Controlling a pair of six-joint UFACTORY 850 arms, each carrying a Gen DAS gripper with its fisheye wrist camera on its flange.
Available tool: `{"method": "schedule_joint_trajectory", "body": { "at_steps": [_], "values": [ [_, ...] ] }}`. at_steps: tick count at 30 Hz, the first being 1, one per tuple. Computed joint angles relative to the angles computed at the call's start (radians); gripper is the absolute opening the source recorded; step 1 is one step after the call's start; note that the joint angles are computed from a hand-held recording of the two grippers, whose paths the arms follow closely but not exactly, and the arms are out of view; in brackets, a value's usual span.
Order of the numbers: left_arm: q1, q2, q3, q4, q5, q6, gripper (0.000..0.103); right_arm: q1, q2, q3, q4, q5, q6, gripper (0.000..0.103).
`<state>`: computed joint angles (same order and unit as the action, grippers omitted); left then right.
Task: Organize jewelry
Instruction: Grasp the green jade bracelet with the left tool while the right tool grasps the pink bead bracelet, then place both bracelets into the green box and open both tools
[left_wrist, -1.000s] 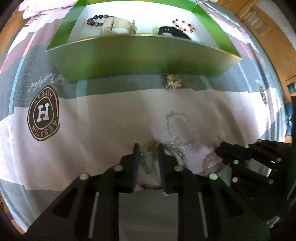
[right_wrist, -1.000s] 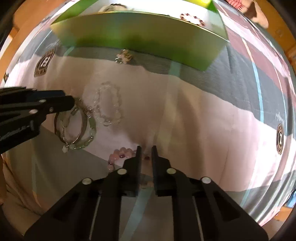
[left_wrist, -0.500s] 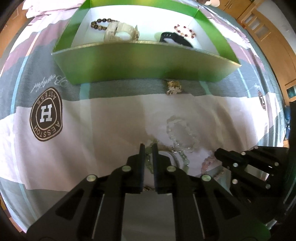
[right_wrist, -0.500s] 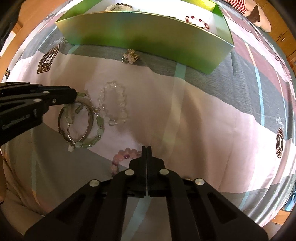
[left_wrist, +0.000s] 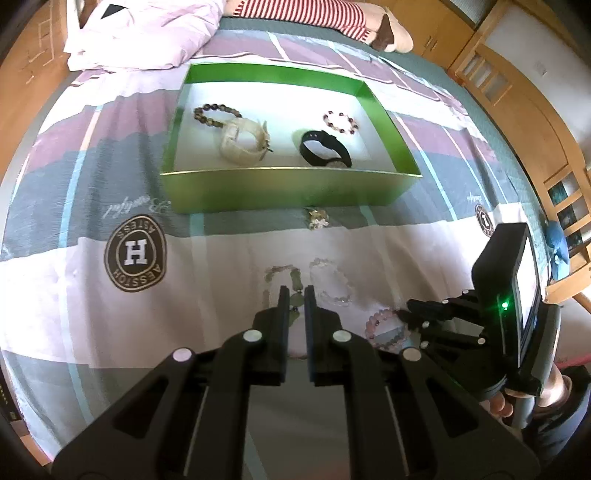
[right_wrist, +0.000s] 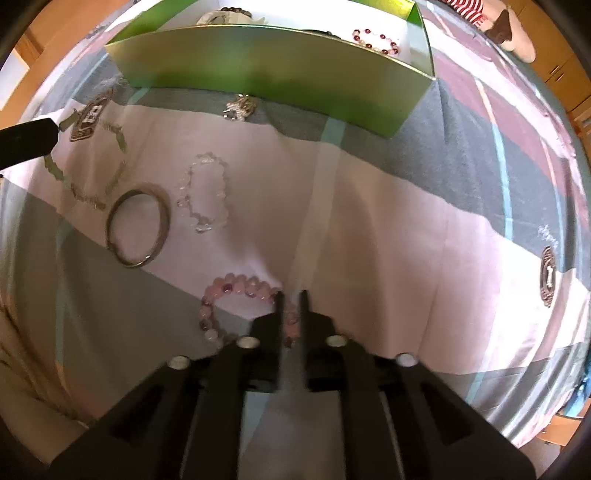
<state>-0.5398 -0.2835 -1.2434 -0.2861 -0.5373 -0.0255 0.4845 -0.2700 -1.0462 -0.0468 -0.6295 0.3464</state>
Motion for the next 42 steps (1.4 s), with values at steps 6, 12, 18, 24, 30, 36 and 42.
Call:
{"method": "schedule_joint_trajectory", "body": {
  "at_steps": [6, 12, 18, 24, 30, 36, 42],
  "values": [
    [0.015, -0.020, -0.011, -0.017, -0.012, -0.016, 0.007, 0.025, -0.029, -0.001, -0.011, -0.038, -0.017, 0.024],
    [0.013, -0.026, -0.014, -0.003, -0.007, -0.028, 0.007, 0.048, -0.063, -0.042, -0.007, -0.059, 0.018, 0.008],
    [0.023, -0.013, -0.010, -0.031, 0.000, -0.001, 0.007, 0.010, 0.017, -0.007, 0.000, 0.038, 0.062, 0.007],
    [0.020, -0.012, -0.036, -0.006, 0.013, -0.025, 0.007, 0.027, 0.087, -0.013, -0.228, 0.070, 0.217, 0.007],
    [0.013, -0.006, -0.094, 0.065, 0.039, -0.071, 0.007, 0.009, 0.093, -0.063, -0.318, 0.104, 0.331, 0.007],
    [0.009, -0.056, -0.222, 0.176, 0.020, -0.110, 0.007, -0.032, 0.056, -0.170, -0.412, 0.152, 0.435, 0.007],
    [0.015, -0.223, -0.445, 0.208, -0.047, -0.131, 0.007, -0.107, -0.118, -0.369, -0.196, 0.158, 0.240, 0.008]
  ]
}}
